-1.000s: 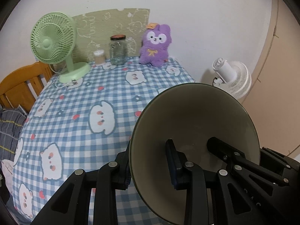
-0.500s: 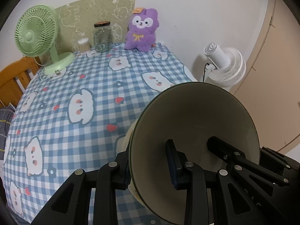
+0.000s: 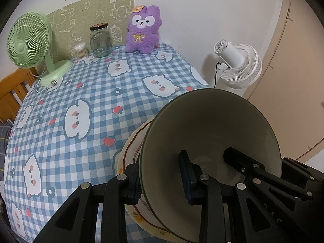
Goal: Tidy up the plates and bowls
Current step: 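Lift the bowl stack and carry it over the floral plate stack, then lower the bowl stack onto the floral plates with both grippers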
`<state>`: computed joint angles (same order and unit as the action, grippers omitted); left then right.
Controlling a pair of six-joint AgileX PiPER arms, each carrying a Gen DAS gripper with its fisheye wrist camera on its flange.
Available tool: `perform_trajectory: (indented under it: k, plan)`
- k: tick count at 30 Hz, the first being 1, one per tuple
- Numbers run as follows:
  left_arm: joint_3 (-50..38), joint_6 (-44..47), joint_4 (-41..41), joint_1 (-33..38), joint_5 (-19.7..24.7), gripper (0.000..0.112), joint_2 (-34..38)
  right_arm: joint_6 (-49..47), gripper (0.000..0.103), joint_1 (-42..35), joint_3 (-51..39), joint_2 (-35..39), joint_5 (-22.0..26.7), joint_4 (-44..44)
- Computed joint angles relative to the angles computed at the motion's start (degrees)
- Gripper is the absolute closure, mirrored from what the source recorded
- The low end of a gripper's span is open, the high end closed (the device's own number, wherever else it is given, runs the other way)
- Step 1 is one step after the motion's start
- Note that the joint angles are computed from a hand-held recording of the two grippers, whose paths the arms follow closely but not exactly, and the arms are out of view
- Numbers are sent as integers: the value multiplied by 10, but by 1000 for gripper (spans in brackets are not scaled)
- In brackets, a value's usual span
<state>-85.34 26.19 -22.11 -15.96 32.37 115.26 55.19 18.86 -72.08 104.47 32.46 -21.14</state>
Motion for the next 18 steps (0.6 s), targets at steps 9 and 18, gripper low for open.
perform_trajectory:
  k: [9, 18]
  plan:
    - [-14, -4, 0, 0, 6, 82, 8, 7, 73, -8, 5, 3, -21, -1]
    - [-23, -15, 10, 0, 10, 79, 11, 21, 73, -9, 23, -7, -35, -15]
